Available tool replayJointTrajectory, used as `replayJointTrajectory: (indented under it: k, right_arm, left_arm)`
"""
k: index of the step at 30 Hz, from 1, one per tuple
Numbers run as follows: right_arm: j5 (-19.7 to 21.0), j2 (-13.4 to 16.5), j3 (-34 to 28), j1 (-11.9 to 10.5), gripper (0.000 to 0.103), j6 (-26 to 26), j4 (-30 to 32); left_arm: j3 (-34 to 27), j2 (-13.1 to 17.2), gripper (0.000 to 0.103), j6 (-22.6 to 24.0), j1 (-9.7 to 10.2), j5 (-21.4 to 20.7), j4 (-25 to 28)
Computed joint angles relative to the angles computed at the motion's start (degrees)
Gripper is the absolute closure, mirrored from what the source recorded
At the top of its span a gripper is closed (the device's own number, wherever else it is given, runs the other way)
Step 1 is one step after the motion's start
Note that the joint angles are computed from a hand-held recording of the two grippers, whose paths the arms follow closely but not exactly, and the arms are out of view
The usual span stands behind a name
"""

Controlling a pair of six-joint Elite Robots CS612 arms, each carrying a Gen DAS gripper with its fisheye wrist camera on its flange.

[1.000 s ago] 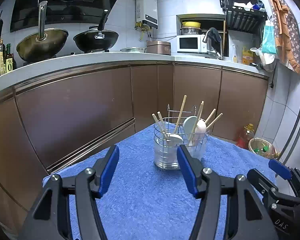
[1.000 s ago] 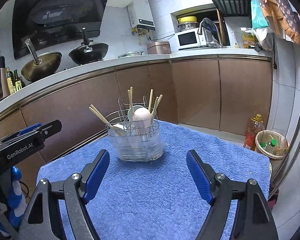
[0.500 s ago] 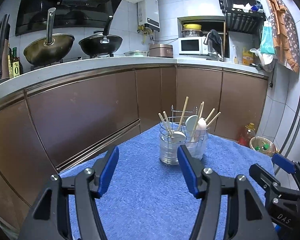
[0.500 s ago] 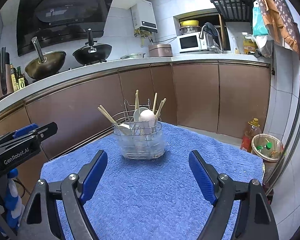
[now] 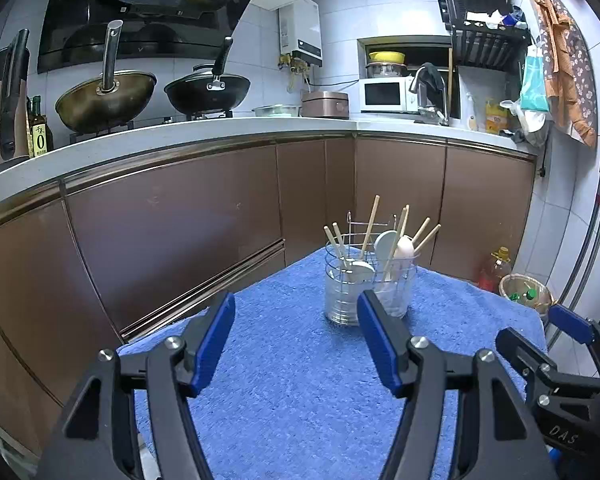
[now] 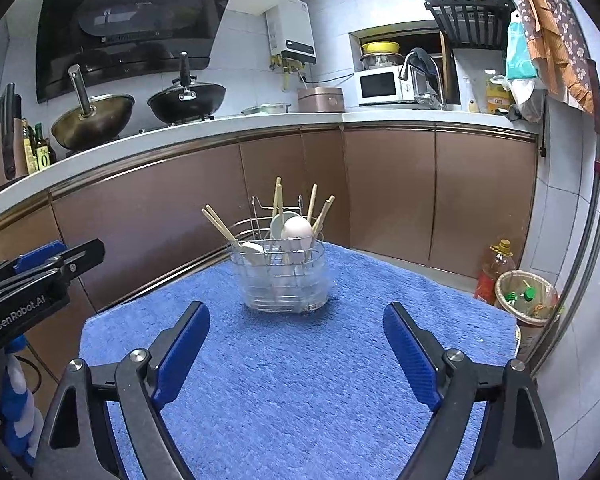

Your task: Organize utensils

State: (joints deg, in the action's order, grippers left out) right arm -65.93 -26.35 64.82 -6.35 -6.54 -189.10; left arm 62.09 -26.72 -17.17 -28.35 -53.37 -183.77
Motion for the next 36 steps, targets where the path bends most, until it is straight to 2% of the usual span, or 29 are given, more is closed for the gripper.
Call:
replayJointTrajectory:
  k: [14,21,36]
  right_arm:
    - [-10.8,-1.7,2.5,1.1,0.003,-1.0,-1.5]
    - [-13.4,-2.2,3.4,1.1,0.002,-0.9,-2.5]
    - [-15.9,-2.6,4.4,1.3,0.000,-1.1,-3.5]
  left_arm:
    - [2.0,-0.8,0.037,1.8,-0.51,3.4,-1.6]
    - [2.8,-1.2,0.036,1.3,-0.75,4.3,-0.9]
    - [3.4,-1.4,0.036,0.8,-0.90,6.1,-1.1]
